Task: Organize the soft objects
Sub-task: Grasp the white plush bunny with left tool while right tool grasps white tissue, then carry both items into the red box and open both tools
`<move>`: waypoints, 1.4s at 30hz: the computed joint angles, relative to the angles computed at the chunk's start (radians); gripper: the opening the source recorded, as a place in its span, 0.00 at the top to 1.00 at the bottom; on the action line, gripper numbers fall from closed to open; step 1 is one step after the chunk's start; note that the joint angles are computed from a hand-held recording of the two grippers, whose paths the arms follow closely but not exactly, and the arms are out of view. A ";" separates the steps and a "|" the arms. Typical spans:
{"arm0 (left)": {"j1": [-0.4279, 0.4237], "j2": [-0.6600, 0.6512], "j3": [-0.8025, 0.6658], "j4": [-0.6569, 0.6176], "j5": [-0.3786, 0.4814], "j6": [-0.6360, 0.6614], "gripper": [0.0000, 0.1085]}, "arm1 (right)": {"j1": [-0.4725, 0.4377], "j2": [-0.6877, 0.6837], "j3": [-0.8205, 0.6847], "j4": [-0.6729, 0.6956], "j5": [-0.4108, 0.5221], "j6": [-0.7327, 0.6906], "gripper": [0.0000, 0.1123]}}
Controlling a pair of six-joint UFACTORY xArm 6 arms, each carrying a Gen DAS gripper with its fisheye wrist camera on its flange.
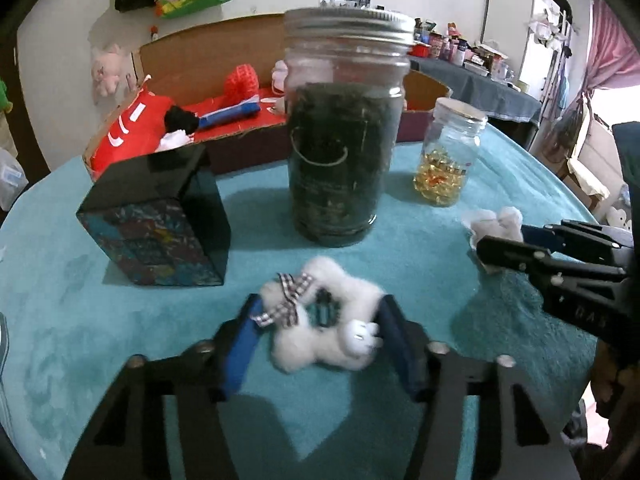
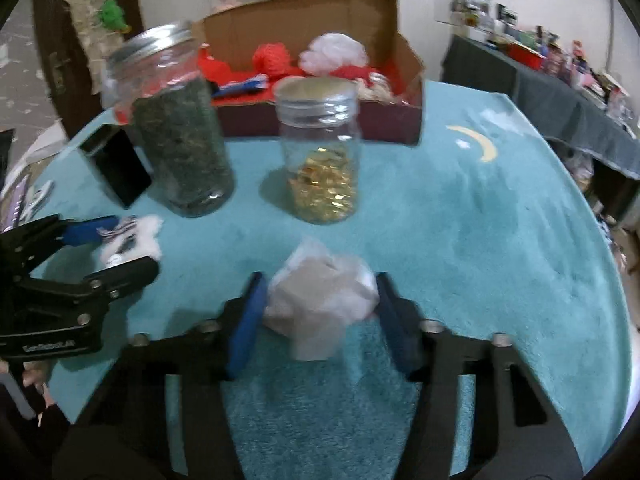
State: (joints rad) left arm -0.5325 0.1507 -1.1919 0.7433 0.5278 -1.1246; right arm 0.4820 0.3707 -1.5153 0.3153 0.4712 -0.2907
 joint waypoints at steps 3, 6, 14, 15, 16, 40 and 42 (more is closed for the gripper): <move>0.010 -0.023 0.030 -0.021 -0.042 0.009 0.53 | -0.001 -0.012 0.005 0.152 0.021 -0.115 0.84; 0.019 -0.047 0.051 -0.042 -0.081 0.031 0.54 | 0.006 -0.024 0.008 0.239 0.030 -0.186 0.85; 0.037 -0.056 0.046 -0.065 -0.128 0.088 0.55 | 0.037 -0.017 -0.033 0.282 0.036 -0.237 0.85; 0.039 -0.056 0.046 -0.068 -0.131 0.093 0.55 | 0.038 -0.012 -0.041 0.280 0.037 -0.236 0.85; 0.041 -0.056 0.046 -0.069 -0.134 0.095 0.55 | 0.040 -0.013 -0.042 0.282 0.038 -0.237 0.85; 0.078 -0.188 0.099 0.110 -0.140 -0.062 0.56 | 0.026 -0.028 -0.074 0.308 0.002 -0.245 0.85; 0.085 -0.202 0.098 0.131 -0.133 -0.076 0.56 | 0.024 -0.031 -0.079 0.308 -0.019 -0.249 0.85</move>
